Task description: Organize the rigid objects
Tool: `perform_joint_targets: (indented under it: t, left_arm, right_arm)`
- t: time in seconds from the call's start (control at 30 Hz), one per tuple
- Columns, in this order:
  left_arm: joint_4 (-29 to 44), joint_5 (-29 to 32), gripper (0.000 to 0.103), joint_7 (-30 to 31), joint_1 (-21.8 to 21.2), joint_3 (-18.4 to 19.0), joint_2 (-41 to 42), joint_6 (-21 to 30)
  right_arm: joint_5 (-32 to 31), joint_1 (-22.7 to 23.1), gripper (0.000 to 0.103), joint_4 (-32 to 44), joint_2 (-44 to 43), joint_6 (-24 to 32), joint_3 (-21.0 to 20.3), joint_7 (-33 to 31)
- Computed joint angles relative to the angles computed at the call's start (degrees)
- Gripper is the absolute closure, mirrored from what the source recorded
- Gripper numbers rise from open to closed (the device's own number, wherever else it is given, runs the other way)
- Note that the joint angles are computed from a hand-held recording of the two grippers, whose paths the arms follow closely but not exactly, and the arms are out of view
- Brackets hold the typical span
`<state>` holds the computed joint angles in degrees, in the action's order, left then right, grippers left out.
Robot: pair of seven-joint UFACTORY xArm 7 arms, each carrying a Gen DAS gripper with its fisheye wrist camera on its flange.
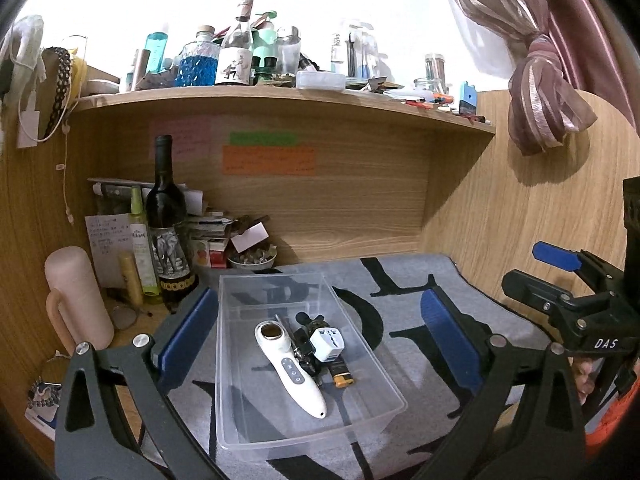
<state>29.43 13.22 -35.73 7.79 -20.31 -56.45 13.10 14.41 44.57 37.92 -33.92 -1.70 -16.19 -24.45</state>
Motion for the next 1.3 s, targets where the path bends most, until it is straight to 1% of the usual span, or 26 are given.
perform_joint_targets:
  t: [0.3, 0.53, 0.8, 1.3]
  left_arm:
    - [-0.2, 0.0, 0.000, -0.1, 0.0, 0.3, 0.0, -0.1]
    - [-0.1, 0.0, 0.000, -0.2, 0.1, 0.2, 0.1, -0.1]
    - [0.0, 0.0, 0.000, -0.1, -0.1, 0.2, 0.5, -0.1]
    - [0.2, 0.1, 0.000, -0.3, 0.1, -0.2, 1.2, -0.8]
  right_arm:
    - [-0.2, 0.3, 0.000, -0.1, -0.1, -0.1, -0.2, 0.3]
    - [-0.2, -0.2, 0.000, -0.2, -0.1, 0.0, 0.6, 0.8]
    - [-0.1, 0.8, 0.000, -0.1, -0.3, 0.2, -0.4, 0.3]
    - [0.2, 0.2, 0.000, -0.1, -0.1, 0.5, 0.5, 0.1]
